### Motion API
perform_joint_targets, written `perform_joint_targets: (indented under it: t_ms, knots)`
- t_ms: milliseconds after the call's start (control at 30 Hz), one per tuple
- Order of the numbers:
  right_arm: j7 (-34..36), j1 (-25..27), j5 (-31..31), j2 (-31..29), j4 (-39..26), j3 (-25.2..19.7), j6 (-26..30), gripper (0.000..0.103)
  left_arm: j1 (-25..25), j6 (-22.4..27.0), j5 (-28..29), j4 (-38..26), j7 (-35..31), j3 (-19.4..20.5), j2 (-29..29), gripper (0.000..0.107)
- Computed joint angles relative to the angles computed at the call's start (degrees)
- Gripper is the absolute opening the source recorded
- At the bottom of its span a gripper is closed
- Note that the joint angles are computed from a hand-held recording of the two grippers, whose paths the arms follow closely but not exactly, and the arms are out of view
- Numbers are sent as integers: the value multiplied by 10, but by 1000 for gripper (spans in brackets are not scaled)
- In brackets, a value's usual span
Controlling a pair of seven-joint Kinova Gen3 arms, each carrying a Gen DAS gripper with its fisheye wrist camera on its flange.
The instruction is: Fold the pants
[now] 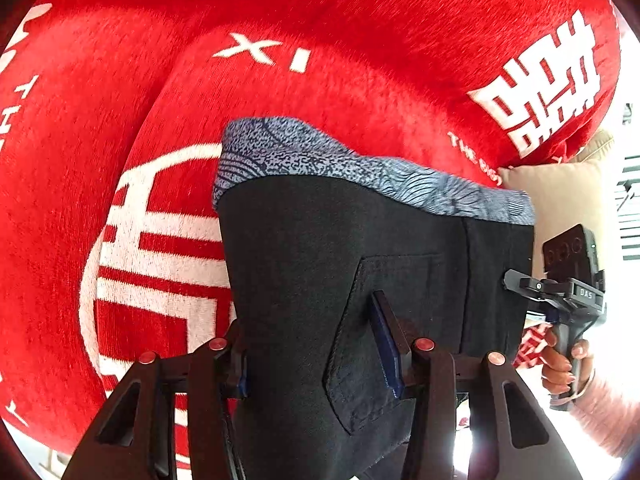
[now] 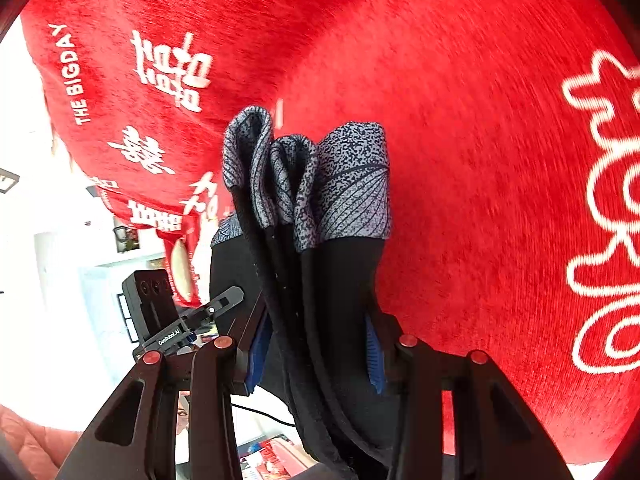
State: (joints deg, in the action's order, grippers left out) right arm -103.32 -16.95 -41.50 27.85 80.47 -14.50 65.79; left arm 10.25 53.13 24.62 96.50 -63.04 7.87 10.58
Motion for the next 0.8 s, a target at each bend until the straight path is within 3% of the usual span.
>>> perform_joint_targets:
  t_ms: [133, 167, 300, 400, 500, 600, 700, 733, 800]
  knots:
    - [-45, 0, 81, -10, 7, -33, -24, 51, 23, -21, -52, 14, 45, -4, -4, 78]
    - [-65, -16, 104, -15, 2, -22, -19, 60, 32, -9, -69, 8, 63, -11, -3, 84]
    - [-138, -122, 197, -22, -56, 60, 35, 70, 38, 25, -130, -7, 132, -3, -14, 84]
    - [-172, -201, 267, -25, -106, 125, 105, 75, 72, 84, -198, -41, 188, -8, -20, 84]
    - [-219, -228, 322, -35, -127, 123, 146, 77, 97, 135, -254, -75, 219, 6, -26, 84]
    - [-268, -244, 385, -50, -140, 94, 168, 77, 127, 161, -293, -105, 240, 21, -29, 84]
    - [-310, -258, 437, -77, -136, 53, 151, 76, 143, 143, -287, -109, 238, 31, -27, 84]
    - [-313, -255, 439, -78, -136, 41, 148, 73, 145, 137, -280, -109, 235, 32, -21, 84]
    - [-301, -258, 423, -71, -136, 30, 146, 53, 149, 118, -272, -99, 229, 36, -8, 84]
